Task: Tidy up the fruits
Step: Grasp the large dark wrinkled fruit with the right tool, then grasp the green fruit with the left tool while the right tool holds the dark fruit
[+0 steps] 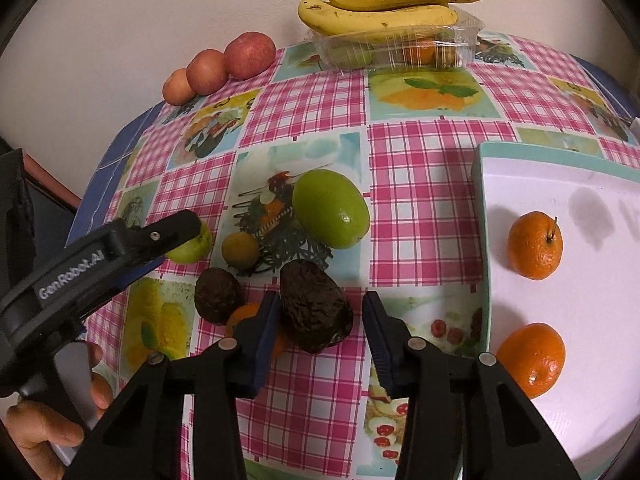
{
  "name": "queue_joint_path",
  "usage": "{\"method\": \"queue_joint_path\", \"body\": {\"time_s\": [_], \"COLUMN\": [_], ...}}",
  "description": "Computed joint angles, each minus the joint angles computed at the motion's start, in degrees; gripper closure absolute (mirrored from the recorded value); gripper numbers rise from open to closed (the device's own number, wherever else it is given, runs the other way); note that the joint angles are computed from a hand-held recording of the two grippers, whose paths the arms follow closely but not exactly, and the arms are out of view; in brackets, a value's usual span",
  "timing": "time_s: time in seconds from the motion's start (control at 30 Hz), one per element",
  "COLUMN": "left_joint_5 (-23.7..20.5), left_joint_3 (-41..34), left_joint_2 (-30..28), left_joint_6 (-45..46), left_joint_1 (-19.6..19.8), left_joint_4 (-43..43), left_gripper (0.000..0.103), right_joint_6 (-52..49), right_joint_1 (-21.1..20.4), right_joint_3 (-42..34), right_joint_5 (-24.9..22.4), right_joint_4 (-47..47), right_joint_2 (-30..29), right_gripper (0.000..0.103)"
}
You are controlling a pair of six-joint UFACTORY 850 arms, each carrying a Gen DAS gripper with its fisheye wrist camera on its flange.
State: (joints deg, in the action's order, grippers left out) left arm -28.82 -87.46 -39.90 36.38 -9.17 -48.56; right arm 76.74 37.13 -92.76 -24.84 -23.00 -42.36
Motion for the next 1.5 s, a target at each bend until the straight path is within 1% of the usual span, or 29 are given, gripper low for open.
{"method": "queue_joint_path", "body": {"time_s": [0.13,0.27,0.33,0.43,0.5,0.53,0.6,0.67,0.73,0.83,0.87,0.9,0.93,0.97,1.07,1.13,1.23,1.37,1.5], "left_joint_5": [-2.63,-3.67,-3.77,-3.94,-3.75,-3.28,-1.69,-2.64,-0.94,0.58,0.45,0.26,0.21,-0.57,-3.10,-2.85,-2.68,-4.03,-3.58], "left_joint_3": [-0.82,-1.01,-0.88,-0.64,-0.31,-0.25,0.09,-0.08,0.47,0.86,0.74,0.34,0.20,0.06,-0.39,-0.45,-0.89,-1.56,-1.95], "left_joint_2": [-0.36,-0.17,0.10,0.51,1.00,1.23,1.59,1.00,1.17,1.25,1.06,0.65,0.38,-0.15,-1.39,-1.65,-1.75,-2.06,-1.98], "left_joint_6": [-2.87,-5.54,-6.54,-7.34,-6.73,-7.39,-7.52,-4.46,-2.99,-0.10,-0.12,-1.88,-2.86,-1.96,1.71,3.83,3.51,4.79,2.66], "left_joint_1": [0.57,0.46,0.34,0.34,0.53,0.47,0.28,0.67,0.55,0.38,0.39,0.31,0.28,0.48,0.92,0.71,0.32,0.09,-0.38], "left_joint_4": [1.73,4.88,6.35,7.28,6.44,7.14,7.77,3.58,1.61,-0.78,-0.98,0.41,1.09,-0.63,-6.14,-7.92,-7.22,-7.52,-4.26], "left_gripper": [0.057,0.059,0.060,0.066,0.078,0.078,0.078,0.078,0.075,0.074,0.069,0.056,0.050,0.047,0.047,0.047,0.050,0.061,0.061], "right_joint_6": [0.19,0.44,0.79,1.47,1.78,1.67,1.68,2.02,2.29,2.16,2.11,2.17,2.20,2.20,2.41,2.57,2.56,2.55,2.95], "right_joint_1": [-0.14,-0.23,-0.33,-0.39,-0.31,-0.32,-0.33,-0.33,-0.39,-0.44,-0.47,-0.48,-0.52,-0.58,-0.62,-0.58,-0.56,-0.64,-0.73], "right_joint_3": [0.42,0.58,1.19,1.68,1.58,1.65,1.86,2.01,2.46,2.81,2.93,3.09,3.22,3.35,3.60,3.64,3.59,3.94,4.18], "right_joint_5": [0.58,-0.19,0.19,0.25,-0.57,-0.56,-0.64,-0.75,-0.37,-0.09,0.07,0.19,0.34,0.56,0.85,0.75,0.72,1.30,1.74], "right_joint_4": [0.46,0.72,0.90,0.32,-0.18,-0.09,0.02,-0.12,0.12,0.42,0.55,0.58,0.63,0.74,0.95,0.74,0.74,0.86,0.89], "right_joint_2": [0.20,0.29,0.60,0.99,1.02,1.09,1.27,1.39,1.66,1.87,1.94,2.05,2.12,2.16,2.31,2.34,2.32,2.49,2.60], "right_gripper": [0.059,0.059,0.059,0.064,0.064,0.064,0.064,0.064,0.064,0.064,0.064,0.064,0.064,0.064,0.064,0.064,0.064,0.064,0.064]}}
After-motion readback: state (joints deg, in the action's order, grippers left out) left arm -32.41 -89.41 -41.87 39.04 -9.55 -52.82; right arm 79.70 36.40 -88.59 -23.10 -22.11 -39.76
